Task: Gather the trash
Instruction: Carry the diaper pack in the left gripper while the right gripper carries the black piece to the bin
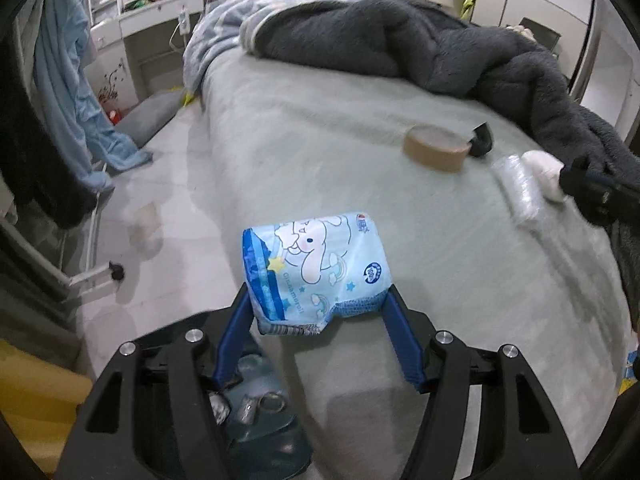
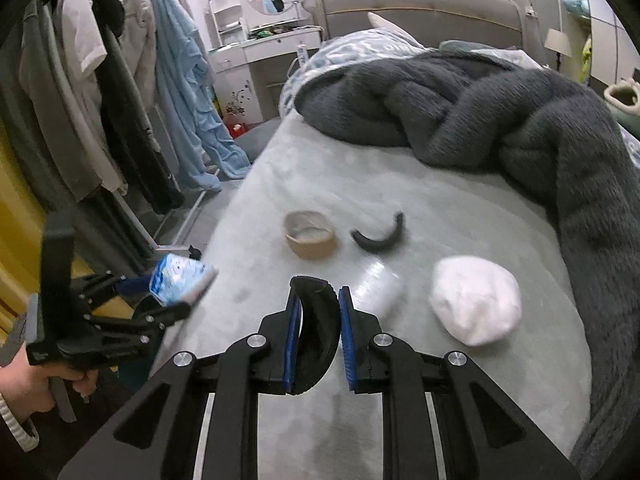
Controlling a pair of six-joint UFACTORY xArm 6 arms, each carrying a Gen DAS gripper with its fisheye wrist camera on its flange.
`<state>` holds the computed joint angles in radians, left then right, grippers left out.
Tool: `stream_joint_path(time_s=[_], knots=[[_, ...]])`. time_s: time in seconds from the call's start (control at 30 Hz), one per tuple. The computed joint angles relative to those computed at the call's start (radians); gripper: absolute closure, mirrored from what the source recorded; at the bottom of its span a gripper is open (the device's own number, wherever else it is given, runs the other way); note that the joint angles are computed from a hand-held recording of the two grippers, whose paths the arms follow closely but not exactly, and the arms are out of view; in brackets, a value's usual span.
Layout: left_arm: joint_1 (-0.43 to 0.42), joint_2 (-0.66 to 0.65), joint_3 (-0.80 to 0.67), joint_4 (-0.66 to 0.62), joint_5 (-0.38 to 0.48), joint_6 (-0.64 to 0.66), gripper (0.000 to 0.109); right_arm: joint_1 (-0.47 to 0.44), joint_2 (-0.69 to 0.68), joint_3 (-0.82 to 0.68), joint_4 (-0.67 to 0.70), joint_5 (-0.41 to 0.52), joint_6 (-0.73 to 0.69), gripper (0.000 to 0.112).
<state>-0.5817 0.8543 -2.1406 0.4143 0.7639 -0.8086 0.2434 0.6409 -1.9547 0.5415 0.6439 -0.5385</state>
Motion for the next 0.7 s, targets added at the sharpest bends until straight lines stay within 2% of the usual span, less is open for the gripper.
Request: stream_joint_path(time_s=[0.07,0.2,0.43,0.7], knots=[[0.007,-0.028,0.046,0.002,-0.005,-0.01,0.042,0.013,0.011,-0.023,-0.006,0.006,0.007,0.094],[0.033,-0.135,0.222,0.026,-0.12,-0.08,0.042,0.043,0.039,-0.082,-0.023,0.03,0.02,0.094],[0.048,-0.184,0.294,0.014,-0.091,-0.084,0.043,0.101,0.077,-0.163,-0.044,0.074,0.022,0.094],[0.083,-0.255,0.409,-0.035,-0.081,-0.089,0.043,0.133,0.173,-0.326,-0.073,0.161,0.069,0.093]])
